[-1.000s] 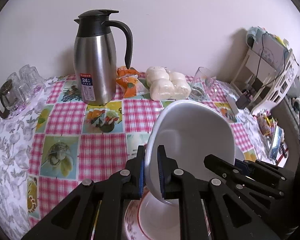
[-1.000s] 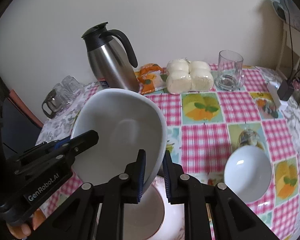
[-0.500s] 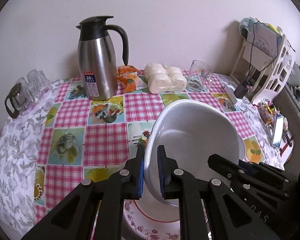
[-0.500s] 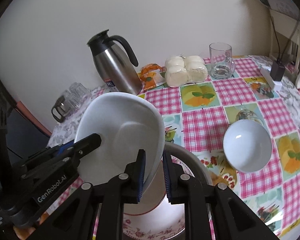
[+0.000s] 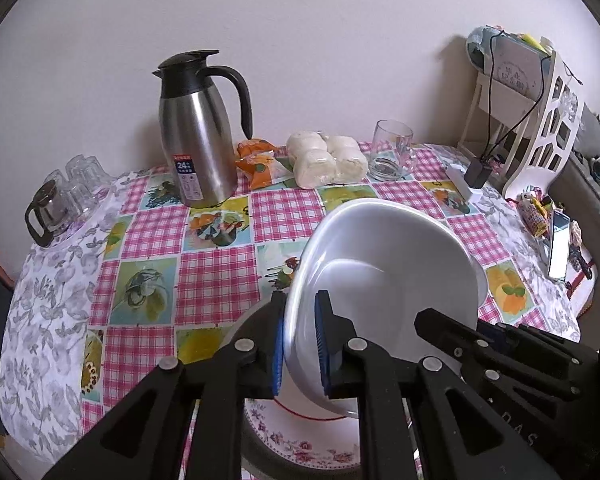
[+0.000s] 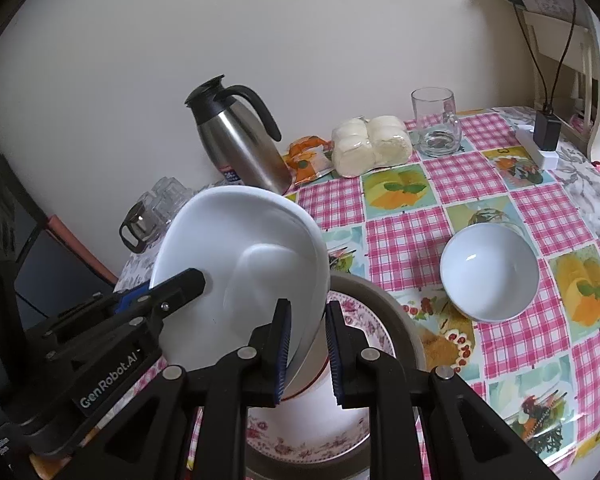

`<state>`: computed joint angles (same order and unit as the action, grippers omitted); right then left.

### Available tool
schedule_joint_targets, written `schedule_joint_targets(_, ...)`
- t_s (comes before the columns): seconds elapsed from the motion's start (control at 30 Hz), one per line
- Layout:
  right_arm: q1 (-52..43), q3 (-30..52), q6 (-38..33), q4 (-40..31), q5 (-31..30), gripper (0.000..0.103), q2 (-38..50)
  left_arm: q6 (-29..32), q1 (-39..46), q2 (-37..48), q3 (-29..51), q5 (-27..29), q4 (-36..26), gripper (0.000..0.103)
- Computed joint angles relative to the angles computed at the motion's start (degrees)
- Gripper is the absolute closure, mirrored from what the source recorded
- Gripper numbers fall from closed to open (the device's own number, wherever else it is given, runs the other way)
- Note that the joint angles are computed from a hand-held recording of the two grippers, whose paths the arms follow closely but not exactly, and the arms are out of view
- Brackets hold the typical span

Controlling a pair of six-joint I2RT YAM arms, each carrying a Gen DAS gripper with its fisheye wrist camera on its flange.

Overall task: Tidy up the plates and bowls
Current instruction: 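Carry the white square bowl with the right tool and lower it into the basin stack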

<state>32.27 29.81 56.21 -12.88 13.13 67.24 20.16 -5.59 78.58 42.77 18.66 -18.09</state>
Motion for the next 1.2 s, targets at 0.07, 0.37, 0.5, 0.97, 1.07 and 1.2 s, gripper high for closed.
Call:
schedule_joint_targets(0.07, 0.6, 0.1, 0.0, 0.0, 0.0, 0.084, 0.0, -0.2, 0.7, -0.4, -0.6, 0.3, 0.1, 0.089)
schedule_joint_targets(0.37, 3.2, 1.0, 0.0, 0.2, 0.4, 0.084, 1.8, -0.7, 3.0, -1.8, -1.3, 1.1, -1.2, 0.089)
schedule_joint_targets(0.5, 3.8, 1.3, -0.1, -0.2, 0.4, 0.084, 1.3, -0.5, 4.0, -2.6, -1.5, 1.9, -2.3, 0.089)
schedule_joint_targets(0.97, 3.3, 2.4, -0.2, -1.0, -2.0, 0.084, 4.6, -0.9, 4.2, 2.8, 0.5, 1.2, -4.7, 0.088)
schedule_joint_targets(1.07, 2.6, 1.8, 0.0, -0.5, -2.6, 0.083, 4.8, -0.8, 3.7, 3.5, 0.5, 0.9, -4.7, 0.088)
schedule_joint_targets(1.2, 1.8, 1.5, -0.2, 0.1, -3.3, 0.083, 5.5, -1.2, 2.5, 4.0, 0.2, -0.6, -4.1, 0.087)
